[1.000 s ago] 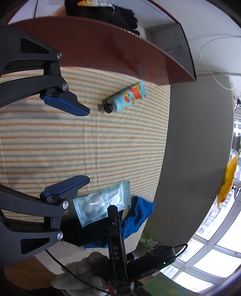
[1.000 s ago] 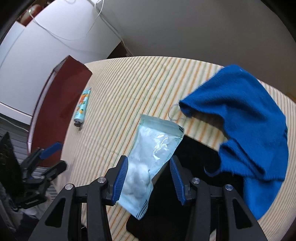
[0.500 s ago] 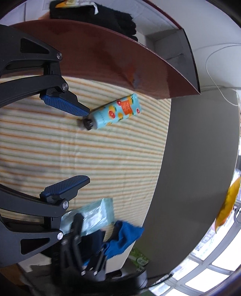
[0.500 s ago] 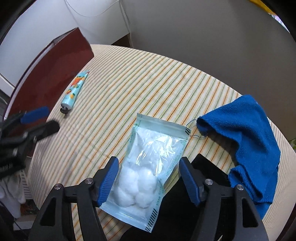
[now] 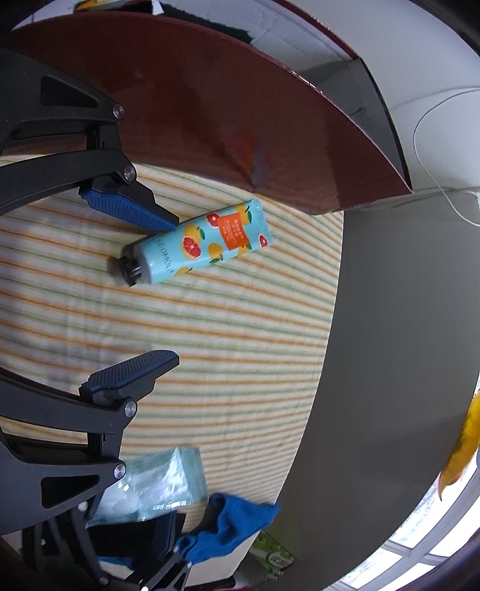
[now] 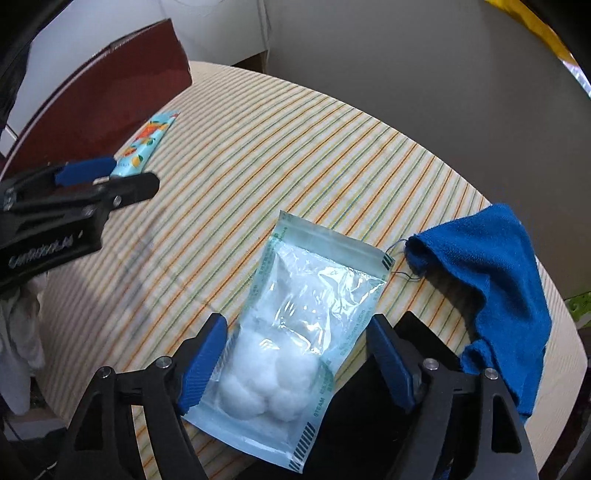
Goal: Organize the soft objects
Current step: 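Grasp the cotton-ball bag with the right tool while the left tool grasps the hand-cream tube, then carry the bag with the right tool while the left tool carries the tube into the shoebox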
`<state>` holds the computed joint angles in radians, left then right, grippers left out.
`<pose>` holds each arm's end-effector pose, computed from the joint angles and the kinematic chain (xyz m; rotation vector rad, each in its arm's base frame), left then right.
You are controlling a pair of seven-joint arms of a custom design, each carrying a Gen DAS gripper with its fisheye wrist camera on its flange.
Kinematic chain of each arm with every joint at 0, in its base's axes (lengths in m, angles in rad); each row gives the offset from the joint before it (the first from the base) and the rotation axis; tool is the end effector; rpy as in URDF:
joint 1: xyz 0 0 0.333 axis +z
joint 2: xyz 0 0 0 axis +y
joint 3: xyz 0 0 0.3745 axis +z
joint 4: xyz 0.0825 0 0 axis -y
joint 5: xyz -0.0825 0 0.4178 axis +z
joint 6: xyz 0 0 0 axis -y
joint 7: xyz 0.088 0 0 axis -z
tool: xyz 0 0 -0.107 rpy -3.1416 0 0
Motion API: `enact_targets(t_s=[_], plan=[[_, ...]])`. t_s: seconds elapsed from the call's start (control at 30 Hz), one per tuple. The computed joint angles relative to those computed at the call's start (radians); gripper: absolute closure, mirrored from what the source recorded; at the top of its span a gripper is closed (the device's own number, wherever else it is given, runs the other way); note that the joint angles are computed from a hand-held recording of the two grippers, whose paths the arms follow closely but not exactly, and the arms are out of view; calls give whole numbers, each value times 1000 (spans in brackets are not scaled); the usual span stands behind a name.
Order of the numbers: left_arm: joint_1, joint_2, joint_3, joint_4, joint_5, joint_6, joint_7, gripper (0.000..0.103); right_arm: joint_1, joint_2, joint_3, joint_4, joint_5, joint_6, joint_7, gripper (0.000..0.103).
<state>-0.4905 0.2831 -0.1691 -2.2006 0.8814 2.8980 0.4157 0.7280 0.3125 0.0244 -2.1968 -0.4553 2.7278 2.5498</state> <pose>0.4570 -0.4084 0.3181 -1.6512 2.2489 -0.6205 0.4366 0.4308 0.2883 -2.2136 1.8666 -0.2937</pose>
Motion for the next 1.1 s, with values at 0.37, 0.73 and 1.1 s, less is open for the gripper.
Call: enact_targets(t_s=[0.37, 0.73, 1.1], plan=[[-35, 50, 40, 58, 111, -40, -111, 50, -8, -25, 1, -26, -7, -6, -2, 43], [-13, 19, 18, 8, 124, 35, -87, 76, -42, -82, 31, -83, -20, 1, 10, 61], [-16, -31, 0, -82, 63, 124, -37, 77, -64, -117, 39, -142, -9, 75, 30, 74]])
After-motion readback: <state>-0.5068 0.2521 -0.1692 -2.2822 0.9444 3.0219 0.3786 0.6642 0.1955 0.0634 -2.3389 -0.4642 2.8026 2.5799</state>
